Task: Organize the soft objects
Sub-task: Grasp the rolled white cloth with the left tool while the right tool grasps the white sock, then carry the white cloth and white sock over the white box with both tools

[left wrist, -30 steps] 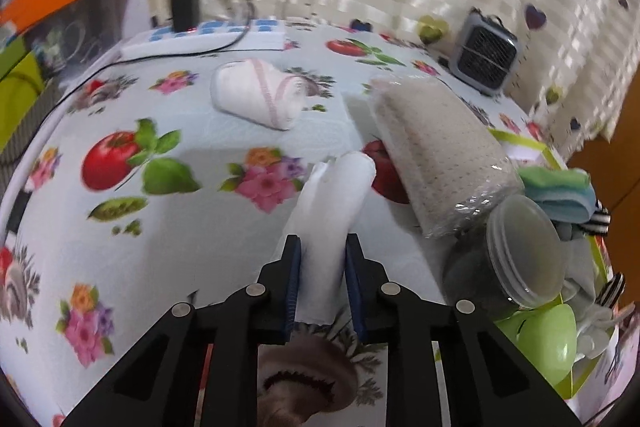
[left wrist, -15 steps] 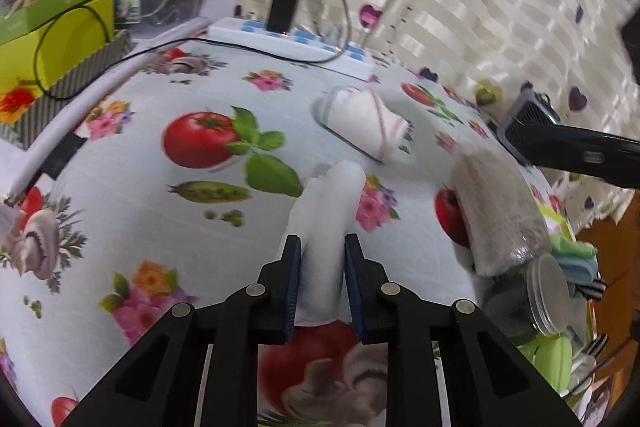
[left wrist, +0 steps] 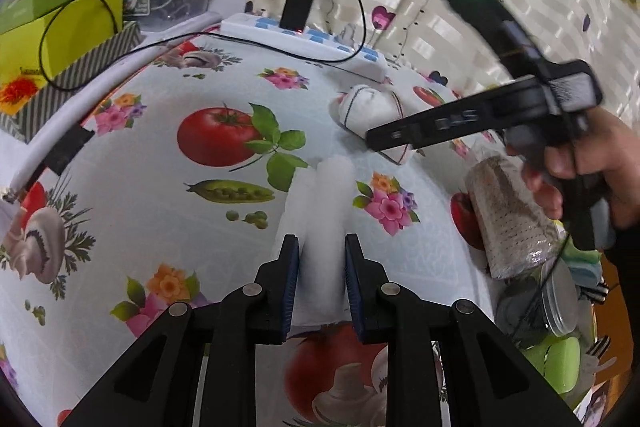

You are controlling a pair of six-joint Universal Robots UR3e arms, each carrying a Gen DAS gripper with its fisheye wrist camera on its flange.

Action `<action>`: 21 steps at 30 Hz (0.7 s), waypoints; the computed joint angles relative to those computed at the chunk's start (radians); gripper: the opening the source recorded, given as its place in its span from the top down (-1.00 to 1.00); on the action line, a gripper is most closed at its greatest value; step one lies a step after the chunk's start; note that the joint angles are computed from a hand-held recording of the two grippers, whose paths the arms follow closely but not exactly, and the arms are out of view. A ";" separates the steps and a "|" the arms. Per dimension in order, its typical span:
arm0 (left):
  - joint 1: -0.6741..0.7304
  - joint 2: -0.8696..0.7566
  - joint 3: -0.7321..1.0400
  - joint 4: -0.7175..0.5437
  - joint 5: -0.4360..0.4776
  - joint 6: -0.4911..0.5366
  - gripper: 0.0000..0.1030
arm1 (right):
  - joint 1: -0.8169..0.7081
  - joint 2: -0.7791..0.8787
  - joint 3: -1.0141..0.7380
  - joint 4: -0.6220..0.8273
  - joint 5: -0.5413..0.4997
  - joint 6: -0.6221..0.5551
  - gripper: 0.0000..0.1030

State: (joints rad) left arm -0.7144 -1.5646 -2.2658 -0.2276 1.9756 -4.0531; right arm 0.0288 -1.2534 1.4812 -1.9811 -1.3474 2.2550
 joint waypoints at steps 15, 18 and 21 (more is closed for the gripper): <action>0.041 0.053 -0.063 0.056 -0.049 -0.020 0.71 | -0.298 -0.434 0.186 0.304 0.284 -0.222 0.13; 0.016 0.066 -0.045 0.032 -0.030 -0.030 0.71 | -0.434 -0.561 0.214 0.461 0.360 -0.345 0.13; -0.026 0.079 -0.007 -0.026 0.010 -0.045 0.71 | -0.608 -0.654 0.202 0.666 0.414 -0.506 0.13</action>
